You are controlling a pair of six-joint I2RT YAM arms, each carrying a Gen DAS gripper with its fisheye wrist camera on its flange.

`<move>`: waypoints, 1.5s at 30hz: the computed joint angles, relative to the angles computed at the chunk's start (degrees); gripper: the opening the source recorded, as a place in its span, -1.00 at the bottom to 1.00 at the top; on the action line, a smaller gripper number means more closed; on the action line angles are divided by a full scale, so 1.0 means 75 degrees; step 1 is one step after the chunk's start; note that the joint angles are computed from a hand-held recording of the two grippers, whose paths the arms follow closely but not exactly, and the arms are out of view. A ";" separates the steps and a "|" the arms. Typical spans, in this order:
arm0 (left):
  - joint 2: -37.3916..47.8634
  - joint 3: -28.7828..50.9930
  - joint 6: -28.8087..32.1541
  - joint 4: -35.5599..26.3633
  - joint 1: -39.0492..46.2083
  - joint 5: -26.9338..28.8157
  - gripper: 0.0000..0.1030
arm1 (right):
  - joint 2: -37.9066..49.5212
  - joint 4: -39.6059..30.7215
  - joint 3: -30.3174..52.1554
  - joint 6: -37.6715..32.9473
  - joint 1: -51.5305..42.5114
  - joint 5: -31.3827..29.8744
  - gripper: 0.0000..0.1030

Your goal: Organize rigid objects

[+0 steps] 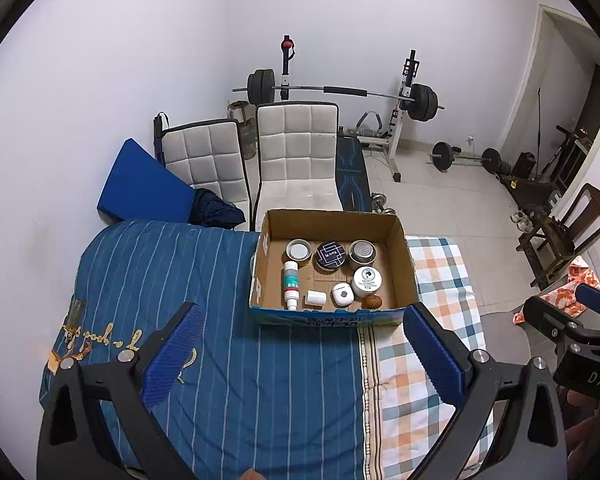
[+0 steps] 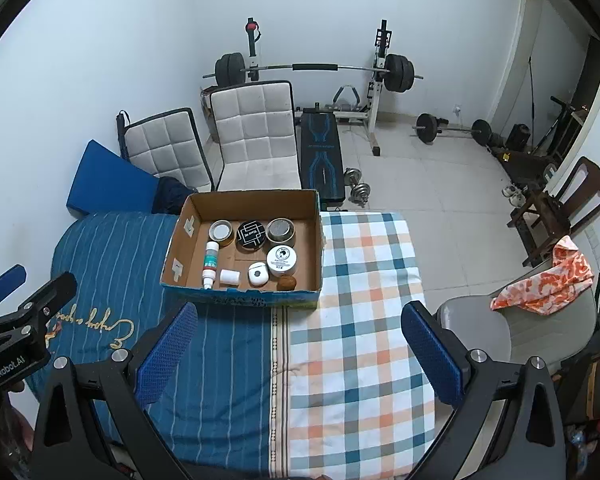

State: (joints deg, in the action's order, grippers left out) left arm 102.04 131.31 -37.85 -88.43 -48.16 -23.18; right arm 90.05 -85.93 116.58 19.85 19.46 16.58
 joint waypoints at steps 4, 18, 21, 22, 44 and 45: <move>0.0025 0.0073 -0.0036 -0.0064 -0.0045 -0.0018 1.00 | 0.0008 -0.0098 0.0162 0.0005 0.0036 0.0041 1.00; -0.0118 0.0007 -0.0229 -0.0131 -0.0161 -0.0316 1.00 | 0.0027 -0.0239 0.0392 0.0050 0.0180 0.0220 1.00; -0.0136 0.0018 -0.0281 -0.0161 -0.0227 -0.0452 1.00 | 0.0046 -0.0285 0.0477 0.0098 0.0224 0.0326 1.00; -0.0132 0.0039 -0.0296 -0.0171 -0.0235 -0.0492 1.00 | 0.0037 -0.0297 0.0491 0.0120 0.0229 0.0342 1.00; -0.0174 -0.0083 -0.0313 -0.0083 -0.0288 -0.0543 1.00 | -0.0140 -0.0218 0.0259 0.0264 0.0238 0.0399 1.00; -0.0152 -0.0041 -0.0322 -0.0111 -0.0300 -0.0552 1.00 | -0.0140 -0.0214 0.0254 0.0263 0.0244 0.0422 1.00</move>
